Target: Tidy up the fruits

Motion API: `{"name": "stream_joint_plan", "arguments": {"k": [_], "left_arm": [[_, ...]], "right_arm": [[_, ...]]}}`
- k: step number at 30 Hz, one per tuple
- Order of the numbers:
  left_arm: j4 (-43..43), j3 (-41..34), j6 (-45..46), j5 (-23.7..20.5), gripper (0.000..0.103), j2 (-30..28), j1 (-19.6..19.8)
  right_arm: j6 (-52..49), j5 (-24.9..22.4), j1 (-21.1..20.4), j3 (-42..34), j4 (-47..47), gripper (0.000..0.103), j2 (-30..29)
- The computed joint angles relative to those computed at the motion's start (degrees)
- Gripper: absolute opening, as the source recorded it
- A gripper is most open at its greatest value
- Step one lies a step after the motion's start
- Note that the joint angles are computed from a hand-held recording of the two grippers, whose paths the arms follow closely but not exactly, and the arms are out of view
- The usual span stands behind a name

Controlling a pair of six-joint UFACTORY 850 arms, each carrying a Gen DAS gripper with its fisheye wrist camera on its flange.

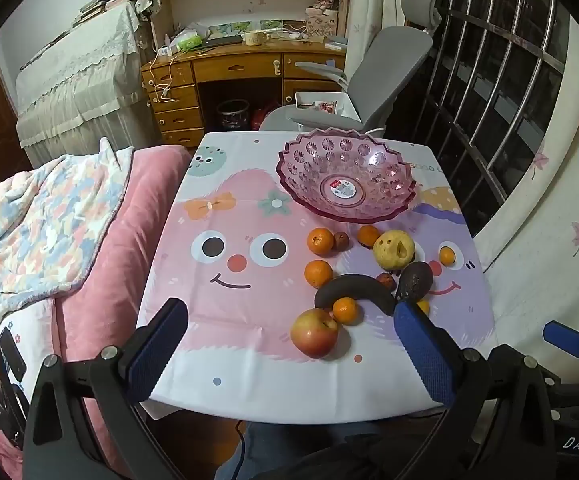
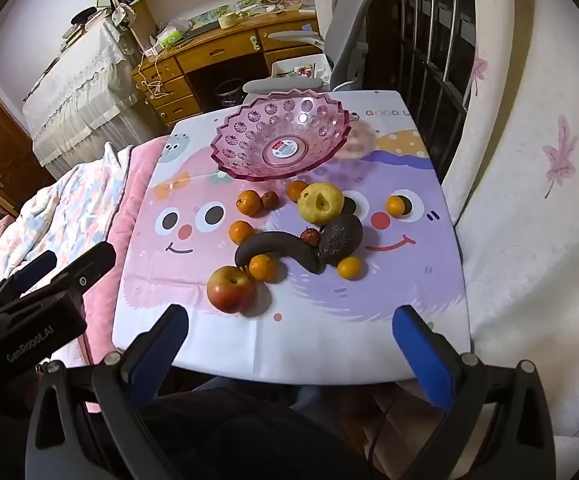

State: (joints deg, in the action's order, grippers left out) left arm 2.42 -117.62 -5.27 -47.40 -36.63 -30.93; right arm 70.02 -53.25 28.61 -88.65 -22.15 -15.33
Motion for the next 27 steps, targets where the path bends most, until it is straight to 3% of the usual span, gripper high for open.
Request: {"name": "stream_joint_plan", "arguments": {"k": [27], "left_arm": [[0.51, -1.34, -0.75, 0.66, 0.102, -0.93, -0.11]], "right_arm": [[-1.61, 0.08, -0.83, -0.83, 0.9, 0.102, -0.71]]}}
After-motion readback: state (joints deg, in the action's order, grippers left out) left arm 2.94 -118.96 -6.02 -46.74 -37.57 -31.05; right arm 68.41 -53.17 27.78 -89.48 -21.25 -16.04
